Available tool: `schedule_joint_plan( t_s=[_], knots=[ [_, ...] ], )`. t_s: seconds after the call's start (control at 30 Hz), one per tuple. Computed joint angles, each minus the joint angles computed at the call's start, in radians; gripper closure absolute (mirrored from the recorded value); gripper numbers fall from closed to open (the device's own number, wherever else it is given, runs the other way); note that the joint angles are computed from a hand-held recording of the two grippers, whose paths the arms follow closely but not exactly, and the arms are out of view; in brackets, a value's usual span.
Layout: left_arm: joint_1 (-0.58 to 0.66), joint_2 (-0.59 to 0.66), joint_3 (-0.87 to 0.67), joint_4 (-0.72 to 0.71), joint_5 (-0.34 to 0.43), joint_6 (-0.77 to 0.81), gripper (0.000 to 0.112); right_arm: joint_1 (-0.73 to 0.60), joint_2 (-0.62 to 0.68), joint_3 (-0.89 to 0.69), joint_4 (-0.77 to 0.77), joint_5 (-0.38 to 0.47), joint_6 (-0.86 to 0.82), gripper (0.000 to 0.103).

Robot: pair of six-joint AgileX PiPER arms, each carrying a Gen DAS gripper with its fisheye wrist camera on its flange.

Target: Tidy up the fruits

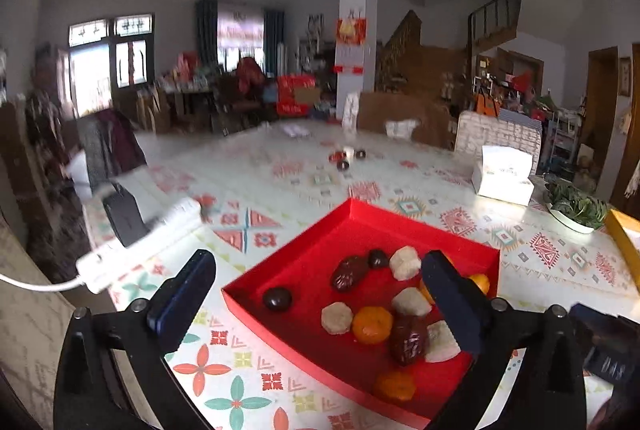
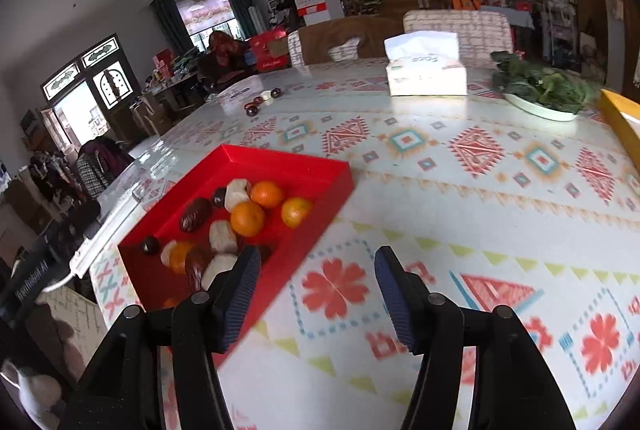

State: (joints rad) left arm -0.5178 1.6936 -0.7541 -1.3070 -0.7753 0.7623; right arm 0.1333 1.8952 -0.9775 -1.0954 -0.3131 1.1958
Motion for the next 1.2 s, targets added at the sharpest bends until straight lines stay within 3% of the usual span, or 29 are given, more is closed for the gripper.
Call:
schedule_joint_plan(
  t_s=[0.23,0.47,0.8,1.2],
  knots=[
    [-0.119,0.014,-0.080,-0.210,-0.026,0.202,0.009,0.017,-0.062,0.156,0.322,-0.027,-0.394,0.030],
    [-0.220,0.059,-0.141,-0.303,-0.073,0.281,0.009,-0.019,-0.108,0.262,0.483,-0.077,-0.602,0.025],
    [-0.280,0.109,-0.200,-0.362,-0.087,0.356,0.009,-0.083,-0.117,0.311,0.472,-0.108,-0.604,0.023],
    [-0.257,0.113,-0.180,-0.360,-0.037,0.339,0.010,-0.062,-0.108,0.312,0.519,-0.089,-0.650,0.021]
  ],
)
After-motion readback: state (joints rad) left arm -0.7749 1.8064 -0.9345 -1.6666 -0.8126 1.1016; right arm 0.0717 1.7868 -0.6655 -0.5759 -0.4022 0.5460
